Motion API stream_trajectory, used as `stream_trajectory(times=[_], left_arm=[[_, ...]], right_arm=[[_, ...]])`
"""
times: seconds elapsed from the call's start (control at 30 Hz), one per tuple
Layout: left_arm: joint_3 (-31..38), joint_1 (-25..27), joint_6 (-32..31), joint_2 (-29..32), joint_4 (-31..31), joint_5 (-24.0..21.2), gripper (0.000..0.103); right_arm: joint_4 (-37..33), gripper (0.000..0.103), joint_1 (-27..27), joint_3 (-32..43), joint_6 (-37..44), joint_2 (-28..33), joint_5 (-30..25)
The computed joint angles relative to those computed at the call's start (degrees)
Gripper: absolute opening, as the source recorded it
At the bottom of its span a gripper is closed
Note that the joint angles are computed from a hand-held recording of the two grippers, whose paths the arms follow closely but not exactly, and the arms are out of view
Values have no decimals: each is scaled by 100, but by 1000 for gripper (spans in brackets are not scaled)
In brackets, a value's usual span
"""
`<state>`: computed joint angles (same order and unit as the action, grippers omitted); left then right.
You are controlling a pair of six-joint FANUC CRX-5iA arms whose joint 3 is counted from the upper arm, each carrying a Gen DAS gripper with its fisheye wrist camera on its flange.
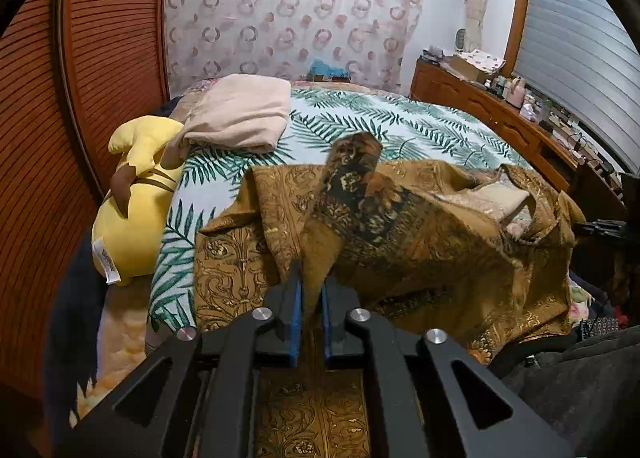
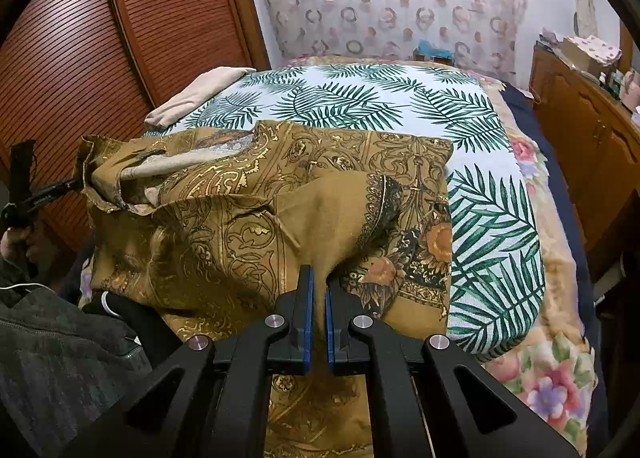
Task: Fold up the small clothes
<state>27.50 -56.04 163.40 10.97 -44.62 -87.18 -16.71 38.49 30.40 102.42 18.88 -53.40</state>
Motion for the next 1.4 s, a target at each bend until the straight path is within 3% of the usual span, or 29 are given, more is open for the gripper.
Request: stream_trajectory(times=[0.13,0.17,0.3,0.37,0.43,0.5,0.67,0.93,1.17,1.4], left_arm=[[101,-179,-19,-79,-332,-144,34],[129,-217,-35,-92,-420,-179,46],[270,-297,-232,-91,-710,-355,73],[238,-251,-208,-140,-766,-321,76],[129,-134,-223,-231,-735,-141,76],[147,-26,-293,-207,-799,-185,76],[100,427,-591,-141,-550,16,76],[-21,1086,-1062,19,29,390,76],[-126,1484,-1361,108,489,467,76],[-230,1738,-1520,126,823,541,76]], right_arm=[[83,7,11,4,-67,-19,67],[97,7,16,-26,-89,-66,94],[150,16,8,-100,-183,-185,258],[208,23,15,-156,-229,-253,363],[237,38,-4,-243,-263,-329,503],[244,45,-19,-284,-278,-357,609],[517,48,3,-246,-421,-224,861],[870,56,-20,507,-892,514,885],[932,58,-92,2221,-1159,1663,-176],[1140,58,-38,4453,-1328,3039,-1557]])
